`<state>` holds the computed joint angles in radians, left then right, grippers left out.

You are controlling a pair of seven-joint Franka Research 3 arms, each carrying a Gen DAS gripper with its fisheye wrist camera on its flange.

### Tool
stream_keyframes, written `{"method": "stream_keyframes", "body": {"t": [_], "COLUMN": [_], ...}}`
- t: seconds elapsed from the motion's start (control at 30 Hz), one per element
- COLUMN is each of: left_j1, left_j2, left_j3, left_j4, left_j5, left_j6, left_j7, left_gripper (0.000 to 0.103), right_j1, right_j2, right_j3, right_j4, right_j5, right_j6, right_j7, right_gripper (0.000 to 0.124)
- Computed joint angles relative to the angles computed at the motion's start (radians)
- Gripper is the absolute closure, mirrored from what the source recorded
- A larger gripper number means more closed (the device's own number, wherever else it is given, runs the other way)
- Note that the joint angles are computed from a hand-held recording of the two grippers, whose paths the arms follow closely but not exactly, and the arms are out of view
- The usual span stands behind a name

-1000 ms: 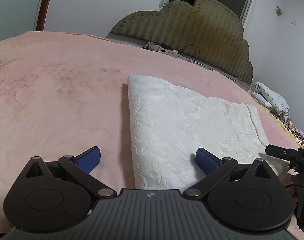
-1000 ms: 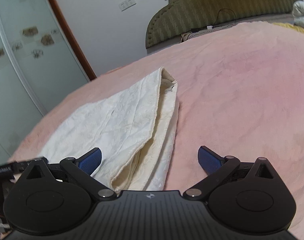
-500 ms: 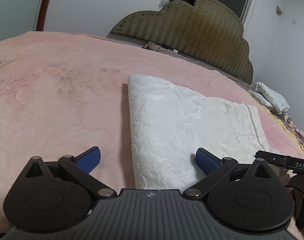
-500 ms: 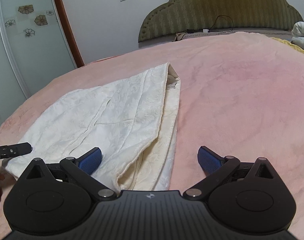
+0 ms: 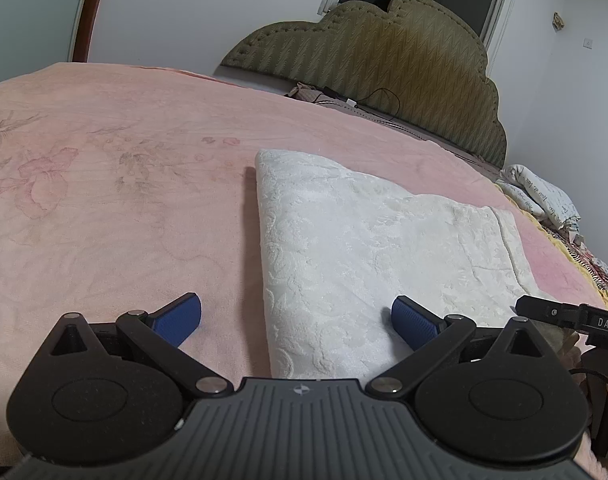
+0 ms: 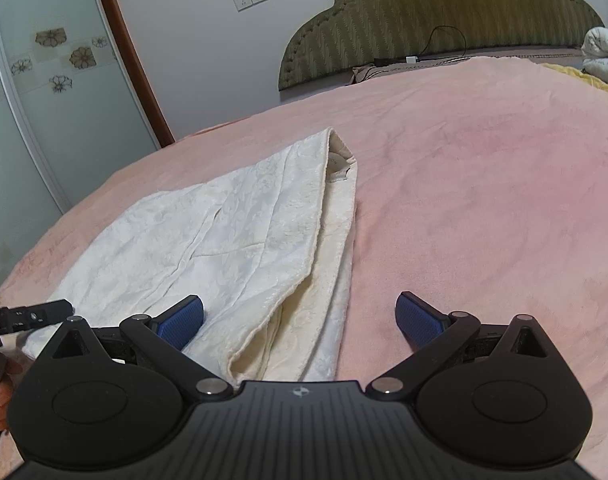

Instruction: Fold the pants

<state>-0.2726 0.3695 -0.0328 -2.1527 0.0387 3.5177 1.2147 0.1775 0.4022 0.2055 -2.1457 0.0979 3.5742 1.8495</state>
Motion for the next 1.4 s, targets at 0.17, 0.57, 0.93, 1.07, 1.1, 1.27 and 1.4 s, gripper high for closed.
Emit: {"method": "stream_keyframes", "body": {"t": [0.17, 0.57, 0.93, 1.07, 1.1, 1.27, 1.4], "left_j1": [0.001, 0.004, 0.011, 0.021, 0.023, 0.019, 0.021], "left_j2": [0.0, 0.0, 0.0, 0.0, 0.0, 0.0, 0.0], "left_j3": [-0.001, -0.003, -0.009, -0.017, -0.018, -0.015, -0.016], "left_j4": [0.0, 0.0, 0.0, -0.001, -0.001, -0.001, -0.001], "left_j5": [0.0, 0.002, 0.011, 0.02, 0.022, 0.021, 0.024], "left_j6": [0.0, 0.0, 0.001, 0.005, 0.006, 0.006, 0.006], "left_j7": [0.001, -0.001, -0.008, -0.018, -0.02, -0.021, -0.023], "left_gripper": [0.0, 0.0, 0.0, 0.0, 0.0, 0.0, 0.0], "right_j1": [-0.056, 0.048, -0.111, -0.188, -0.204, -0.21, -0.08], "right_j2": [0.003, -0.006, 0.014, 0.028, 0.033, 0.05, 0.045], "right_j3": [0.036, -0.039, 0.095, 0.139, 0.146, 0.126, 0.039], "right_j4": [-0.01, 0.006, 0.008, -0.004, -0.005, 0.01, 0.087], "right_j5": [-0.064, 0.042, -0.09, -0.207, -0.238, -0.324, -0.275], "right_j6": [0.018, -0.015, -0.004, 0.039, 0.05, 0.073, -0.072], "right_j7": [0.052, -0.056, 0.024, 0.138, 0.17, 0.271, 0.129], "right_gripper": [0.021, 0.021, 0.021, 0.021, 0.021, 0.021, 0.021]}}
